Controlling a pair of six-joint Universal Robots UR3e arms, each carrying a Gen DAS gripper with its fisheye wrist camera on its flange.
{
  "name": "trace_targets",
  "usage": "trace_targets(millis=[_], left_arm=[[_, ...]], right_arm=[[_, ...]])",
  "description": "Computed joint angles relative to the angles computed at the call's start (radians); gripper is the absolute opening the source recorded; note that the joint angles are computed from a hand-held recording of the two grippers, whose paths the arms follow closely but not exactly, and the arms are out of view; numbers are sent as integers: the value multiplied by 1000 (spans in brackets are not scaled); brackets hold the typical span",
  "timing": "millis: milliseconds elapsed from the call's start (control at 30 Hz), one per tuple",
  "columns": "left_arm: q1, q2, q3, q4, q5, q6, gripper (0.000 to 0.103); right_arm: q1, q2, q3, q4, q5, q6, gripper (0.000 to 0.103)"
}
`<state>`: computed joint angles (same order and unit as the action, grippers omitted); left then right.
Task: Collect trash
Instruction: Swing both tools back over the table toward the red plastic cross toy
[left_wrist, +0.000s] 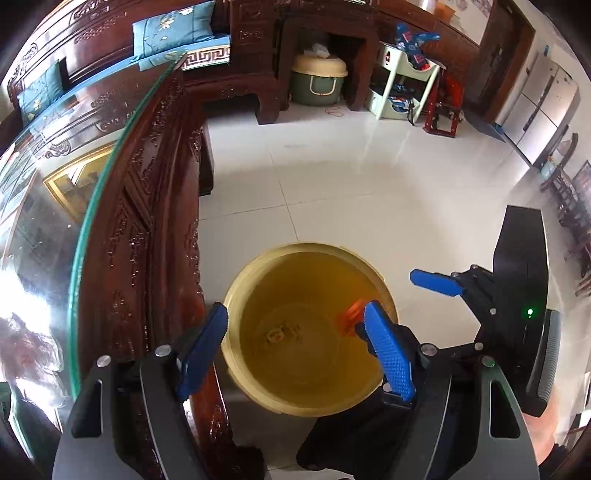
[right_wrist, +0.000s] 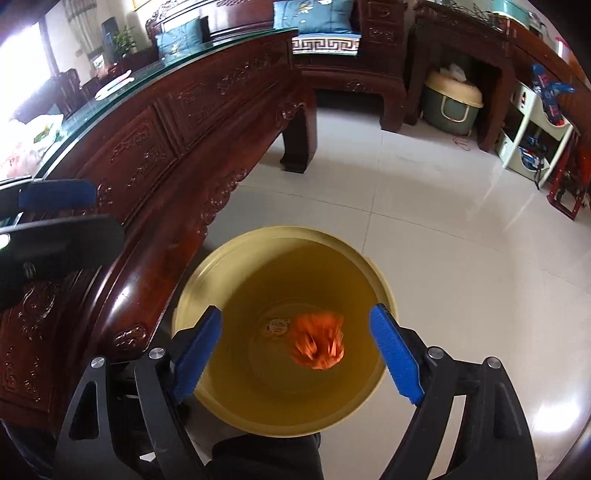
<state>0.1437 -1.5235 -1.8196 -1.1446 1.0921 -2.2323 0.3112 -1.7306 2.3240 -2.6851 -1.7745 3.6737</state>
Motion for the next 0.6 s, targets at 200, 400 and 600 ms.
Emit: trace_targets(millis=[200,400,600], left_arm=[[34,26,7,-43,-29,25,76],[128,121,-15,-139,-100,96,82],[397,368,-78,-361,-256,323,97]], right_arm=[[18,-42,-28,57,-27,44,80],[113,-45,-125,154,-118,125,84],[304,25,-280,187,-300,207,91]])
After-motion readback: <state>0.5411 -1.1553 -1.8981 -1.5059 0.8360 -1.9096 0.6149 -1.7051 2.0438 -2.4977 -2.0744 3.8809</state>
